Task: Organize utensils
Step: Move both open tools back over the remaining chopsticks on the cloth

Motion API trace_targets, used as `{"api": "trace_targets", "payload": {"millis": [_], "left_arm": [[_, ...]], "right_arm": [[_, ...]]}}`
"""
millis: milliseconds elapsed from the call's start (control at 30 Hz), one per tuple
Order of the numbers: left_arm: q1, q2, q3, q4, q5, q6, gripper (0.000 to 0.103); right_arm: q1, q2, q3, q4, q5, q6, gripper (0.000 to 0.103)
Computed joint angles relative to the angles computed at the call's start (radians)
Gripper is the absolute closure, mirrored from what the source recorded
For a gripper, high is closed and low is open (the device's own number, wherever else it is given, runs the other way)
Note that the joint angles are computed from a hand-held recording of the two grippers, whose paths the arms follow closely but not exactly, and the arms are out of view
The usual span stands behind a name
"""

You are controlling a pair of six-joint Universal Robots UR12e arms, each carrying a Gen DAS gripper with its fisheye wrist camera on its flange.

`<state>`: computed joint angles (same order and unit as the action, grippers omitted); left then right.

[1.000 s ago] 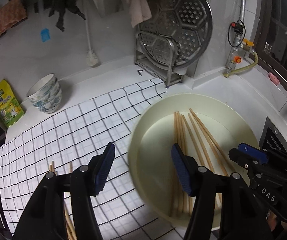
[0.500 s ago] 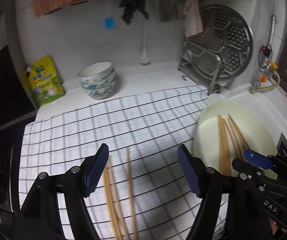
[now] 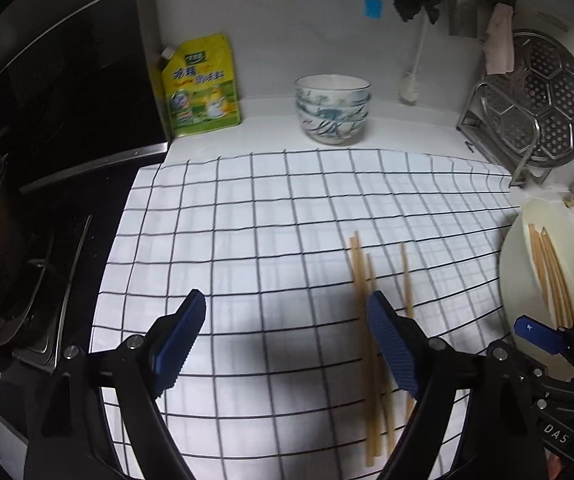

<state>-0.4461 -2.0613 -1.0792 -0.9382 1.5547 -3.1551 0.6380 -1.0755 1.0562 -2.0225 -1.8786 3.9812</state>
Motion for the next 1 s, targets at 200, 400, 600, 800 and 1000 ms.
{"api": "trace_targets", "payload": {"millis": [200,400,600,800,1000], "left_arm": [[0.021,0.010,-0.028,-0.024,-0.015,0.032,0.022],[0.029,0.015,-0.049,-0.040,-0.032,0.073,0.022],[0.032,0.016,-0.061,-0.050,-0.054,0.107,0.022],[0.025,0.015,-0.072,-0.056,-0.083,0.122,0.022],[0.008,0.011,-0.083,-0.058,-0.104,0.137,0.022]], "right_arm": [[0.004,0.054,-0.049,0.043,0.049,0.029,0.055],[0.014,0.094,-0.084,0.096,0.030,0.050,0.055],[0.025,0.121,-0.116,0.162,-0.010,0.063,0.055],[0.033,0.107,-0.097,0.195,-0.047,0.100,0.055],[0.028,0.065,-0.039,0.220,-0.075,0.149,0.055]]}}
